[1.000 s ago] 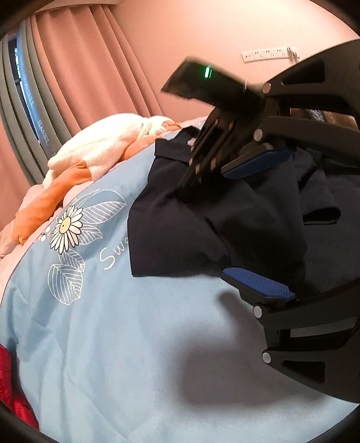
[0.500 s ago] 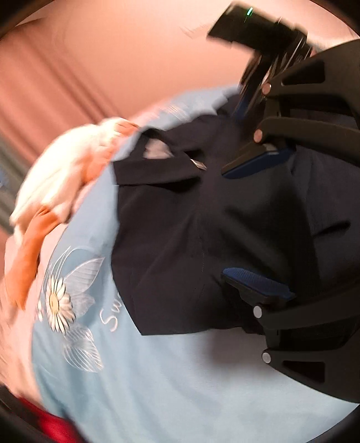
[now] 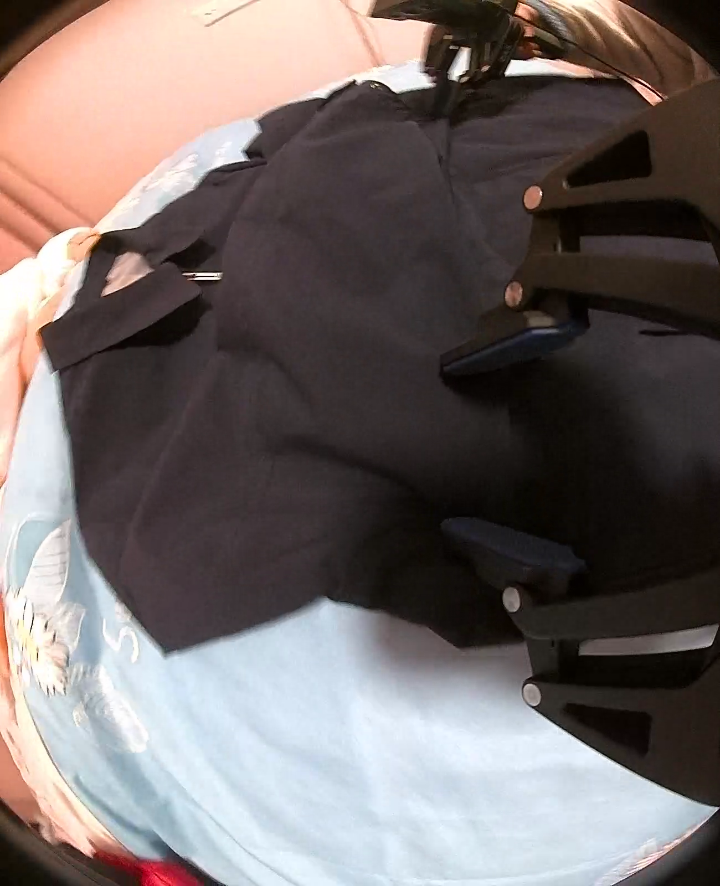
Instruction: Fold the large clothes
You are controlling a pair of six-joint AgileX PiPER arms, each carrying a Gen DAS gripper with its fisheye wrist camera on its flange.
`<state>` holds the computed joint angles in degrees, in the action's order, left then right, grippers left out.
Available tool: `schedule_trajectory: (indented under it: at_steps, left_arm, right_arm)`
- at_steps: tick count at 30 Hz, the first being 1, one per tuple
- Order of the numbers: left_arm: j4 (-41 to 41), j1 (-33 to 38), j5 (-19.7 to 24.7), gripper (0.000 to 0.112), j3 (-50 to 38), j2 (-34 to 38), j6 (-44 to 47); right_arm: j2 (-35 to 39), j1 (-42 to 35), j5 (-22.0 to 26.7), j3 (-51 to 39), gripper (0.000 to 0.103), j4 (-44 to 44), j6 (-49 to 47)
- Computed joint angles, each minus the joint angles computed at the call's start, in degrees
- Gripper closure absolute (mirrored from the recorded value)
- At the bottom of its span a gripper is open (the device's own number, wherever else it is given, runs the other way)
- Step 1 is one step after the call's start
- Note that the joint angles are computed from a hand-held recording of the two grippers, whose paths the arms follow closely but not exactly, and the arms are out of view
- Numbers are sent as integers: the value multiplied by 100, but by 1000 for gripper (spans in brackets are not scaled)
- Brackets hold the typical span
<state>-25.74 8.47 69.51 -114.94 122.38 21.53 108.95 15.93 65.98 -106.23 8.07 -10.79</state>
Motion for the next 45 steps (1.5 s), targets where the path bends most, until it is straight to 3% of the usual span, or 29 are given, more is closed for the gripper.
schedule_trajectory:
  at_steps: [3, 5, 7, 11, 13, 15, 16, 19, 23, 27, 29, 31, 33, 35, 40, 45]
  left_arm:
    - [-357, 155, -389, 53, 611, -463, 123]
    - [-629, 196, -703, 47, 954, -728, 226]
    - [-790, 121, -889, 45, 946, -759, 66]
    - [-880, -135, -1038, 45, 423, -404, -471]
    - [-687, -298, -1032, 45, 46, -119, -826]
    - [-466, -352, -884, 45, -260, 133, -1173]
    - [-316, -402, -819, 45, -429, 292, -1381]
    - [-254, -427, -895, 45, -373, 363, -1484]
    - [-570, -346, -1054, 45, -135, 273, -1282]
    - [-205, -485, -1095, 45, -190, 341, -1423]
    - [6, -560, -1150, 45, -248, 387, -1531]
    - [-35, -524, -1061, 45, -337, 416, -1570]
    - [-89, -456, -913, 45, -451, 440, -1580]
    - [-137, -392, -791, 45, -538, 463, -1553]
    - [-293, -288, -842, 45, -366, 402, -1452]
    - [-112, -372, -818, 45, -519, 481, -1616]
  right_arm:
    - [-618, -582, -539, 734, 74, 1309, -353]
    - [-947, -803, -1014, 1201, 49, 1665, -349]
    - [-990, -982, -1515, 1407, 42, 1962, -248]
    - [-658, -1266, -1788, 1416, 42, 3147, -261]
    - [-534, -1051, -2112, 1281, 45, 2808, 66]
    - [-289, -993, -2050, 1050, 84, 2807, 238]
    - [-201, -1019, -1933, 928, 99, 2920, 258]
    - [-658, -752, -2399, 1119, 99, 2615, 3]
    - [-738, -757, -2507, 600, 99, 2456, -186]
    - [93, -611, -1650, -438, 99, 807, 1132]
    - [409, -597, -1222, -623, 95, 503, 1481]
    - [401, -681, -1290, -380, 88, 651, 1488]
    - [27, -745, -1733, 167, 80, 811, 1430]
    - [-282, -851, -2059, 537, 62, 1073, 1272]
    - [-782, -1350, -2099, 1306, 61, 2616, 254]
    - [-581, -1564, -1899, 1453, 61, 3376, -23]
